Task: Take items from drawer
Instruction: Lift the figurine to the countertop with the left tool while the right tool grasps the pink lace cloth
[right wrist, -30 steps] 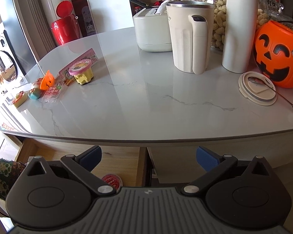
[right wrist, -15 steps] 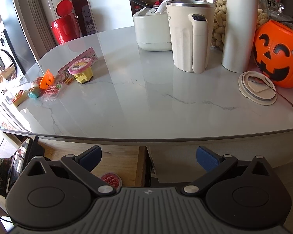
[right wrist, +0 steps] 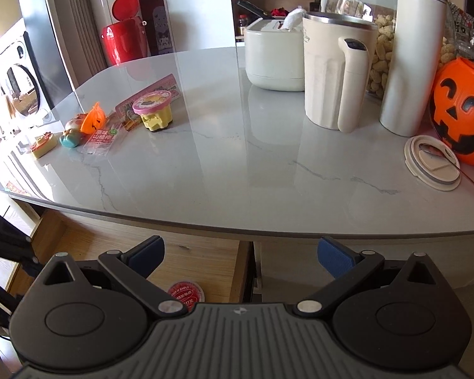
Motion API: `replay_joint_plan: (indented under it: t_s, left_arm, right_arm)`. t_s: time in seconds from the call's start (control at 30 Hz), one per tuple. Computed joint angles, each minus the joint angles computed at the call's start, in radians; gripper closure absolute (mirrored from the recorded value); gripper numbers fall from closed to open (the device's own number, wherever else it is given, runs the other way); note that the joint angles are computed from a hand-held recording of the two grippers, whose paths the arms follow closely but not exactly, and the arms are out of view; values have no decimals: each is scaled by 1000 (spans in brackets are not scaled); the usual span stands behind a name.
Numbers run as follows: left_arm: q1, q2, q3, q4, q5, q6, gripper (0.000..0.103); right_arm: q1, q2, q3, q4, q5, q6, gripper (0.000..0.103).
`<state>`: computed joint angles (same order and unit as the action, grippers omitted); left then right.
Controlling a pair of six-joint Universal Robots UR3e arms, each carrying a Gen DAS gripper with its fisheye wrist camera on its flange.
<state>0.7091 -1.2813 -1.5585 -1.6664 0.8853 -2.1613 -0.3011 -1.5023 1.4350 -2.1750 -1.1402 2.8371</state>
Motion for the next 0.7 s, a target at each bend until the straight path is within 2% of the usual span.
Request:
replay_joint_plan:
  t_s: [0.07, 0.13, 0.2, 0.23, 0.27, 0.33, 0.37, 0.47, 0.53, 0.6, 0.7]
  left_arm:
    - [159, 58, 5, -6, -133, -56, 67]
    - [230, 55, -32, 170, -182, -218, 67]
    - [214, 8, -73, 468, -112, -408, 67]
    - [196, -29, -75, 579, -68, -478, 66]
    - [169, -83, -72, 670, -20, -538, 66]
    - [155, -168, -41, 739, 23, -615, 66]
    - [151, -197, -50, 772, 32, -636, 66]
    - [168, -246, -9, 706, 51, -642, 66]
    - [171, -249, 1, 678, 60, -618, 66]
    - [178, -209, -52, 715, 69, -593, 66]
    - [237, -133, -147, 770, -15, -575, 66]
  right_arm:
    - [-11, -40, 38, -23, 43, -26, 0]
    - [3, -59, 51, -31, 56, -23, 0]
    - [31, -54, 25, 24, 77, -8, 0]
    - [53, -37, -2, 54, 73, -1, 0]
    - [83, -14, -34, 78, 58, 5, 0]
    - [156, 40, -103, 112, -15, 2, 0]
    - [188, 73, -145, 141, -52, -10, 0]
    - [255, 177, -292, 291, -147, -60, 0]
    - [284, 237, -364, 367, -212, -89, 0]
    - [307, 272, -387, 395, -271, -126, 0]
    - [329, 309, -411, 439, -329, -197, 0]
